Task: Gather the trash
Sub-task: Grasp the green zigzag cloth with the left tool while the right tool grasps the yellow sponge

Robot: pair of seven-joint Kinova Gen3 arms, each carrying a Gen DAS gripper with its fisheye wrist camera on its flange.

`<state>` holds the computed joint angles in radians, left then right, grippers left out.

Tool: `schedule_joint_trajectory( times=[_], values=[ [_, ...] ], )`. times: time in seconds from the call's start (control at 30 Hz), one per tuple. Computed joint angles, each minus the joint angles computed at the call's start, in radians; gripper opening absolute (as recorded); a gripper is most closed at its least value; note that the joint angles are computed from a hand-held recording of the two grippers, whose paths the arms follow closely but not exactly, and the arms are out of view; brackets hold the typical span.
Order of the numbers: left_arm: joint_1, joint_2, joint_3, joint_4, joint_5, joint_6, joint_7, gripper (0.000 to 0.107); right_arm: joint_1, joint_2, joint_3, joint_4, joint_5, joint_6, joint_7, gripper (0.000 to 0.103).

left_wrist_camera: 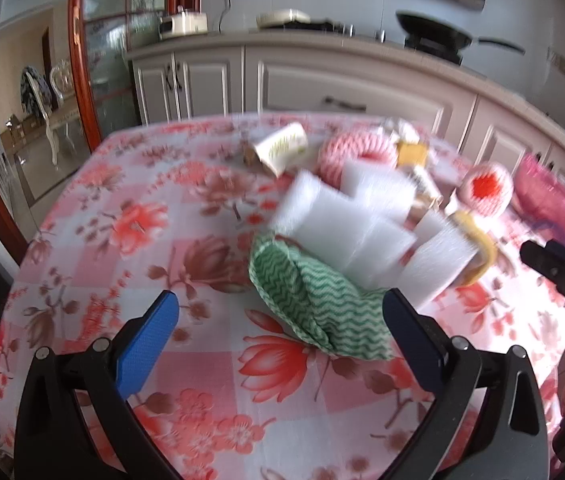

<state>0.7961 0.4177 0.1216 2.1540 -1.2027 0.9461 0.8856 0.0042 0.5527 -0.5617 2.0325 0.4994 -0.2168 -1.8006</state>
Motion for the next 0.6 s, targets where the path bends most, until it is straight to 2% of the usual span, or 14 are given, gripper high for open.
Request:
schedule_joint_trajectory(
  times=[0.17,0.27,0.33,0.43,0.47,0.5,0.6],
  values=[
    [-0.09,0.026,-0.031,-0.018,0.005,-0.132,-0.055,0.098,0.068,0.075,-0.134,-0.067,0.048,0.111,0.034,0.069],
    [-0.115,0.042,-0.054,-0.034,0.024,-0.181,-0.119,0.089,0.091,0.106,-0.181,-0.088,0.041,0.15,0.083,0.06],
    [-0.116,0.041,-0.079,-0.022,0.008,-0.225,-0.109,0.083,0.088,0.121,-0.19,-0.103,0.03,0.168,0.117,0.052],
    [-0.112,0.044,-0.103,-0.008,-0.024,-0.26,-0.086,0.072,0.094,0.15,-0.216,-0.133,0.007,0.206,0.162,0.041],
    [-0.107,0.047,-0.107,-0.006,-0.037,-0.263,-0.085,0.064,0.096,0.158,-0.223,-0.141,-0.003,0.216,0.176,0.038],
    [-0.106,0.047,-0.108,-0.005,-0.043,-0.264,-0.093,0.056,0.1,0.163,-0.231,-0.147,-0.013,0.224,0.189,0.036],
    [-0.097,0.043,-0.117,0.018,-0.106,-0.291,-0.056,0.041,0.098,0.175,-0.238,-0.161,-0.046,0.242,0.229,0.032]
  ],
)
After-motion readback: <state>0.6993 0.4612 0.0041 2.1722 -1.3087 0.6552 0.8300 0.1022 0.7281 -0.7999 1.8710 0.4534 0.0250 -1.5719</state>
